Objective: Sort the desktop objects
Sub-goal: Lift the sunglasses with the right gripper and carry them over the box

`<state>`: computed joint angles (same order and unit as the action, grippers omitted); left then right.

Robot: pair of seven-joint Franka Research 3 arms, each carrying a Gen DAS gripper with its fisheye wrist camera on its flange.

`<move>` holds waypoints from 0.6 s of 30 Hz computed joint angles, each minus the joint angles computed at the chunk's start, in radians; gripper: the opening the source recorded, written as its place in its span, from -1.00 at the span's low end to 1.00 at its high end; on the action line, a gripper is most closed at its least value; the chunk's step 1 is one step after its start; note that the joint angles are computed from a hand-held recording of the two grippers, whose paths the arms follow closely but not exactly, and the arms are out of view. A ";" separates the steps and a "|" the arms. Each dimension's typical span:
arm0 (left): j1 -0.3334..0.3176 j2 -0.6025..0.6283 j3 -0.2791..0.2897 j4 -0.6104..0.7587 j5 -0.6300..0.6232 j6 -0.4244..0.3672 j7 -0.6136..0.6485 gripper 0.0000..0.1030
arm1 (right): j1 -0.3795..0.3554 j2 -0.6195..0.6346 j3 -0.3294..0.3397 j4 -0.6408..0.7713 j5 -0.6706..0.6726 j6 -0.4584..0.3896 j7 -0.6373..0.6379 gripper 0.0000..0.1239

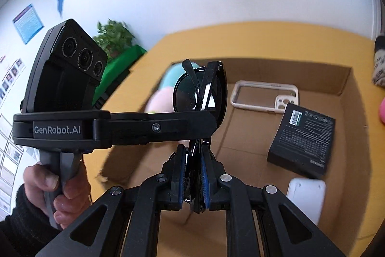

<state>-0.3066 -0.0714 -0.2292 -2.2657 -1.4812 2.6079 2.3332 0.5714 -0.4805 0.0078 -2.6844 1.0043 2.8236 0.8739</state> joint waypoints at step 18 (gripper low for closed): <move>0.007 0.029 -0.081 -0.071 0.284 0.260 -0.349 -0.08 | -0.159 0.192 0.077 0.046 -0.075 -0.073 0.121 0.26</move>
<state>-0.2998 -0.0423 -0.3098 -2.3364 -1.1974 2.8677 1.9838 0.4121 -0.2884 0.0845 -2.6380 0.9297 2.7510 0.9949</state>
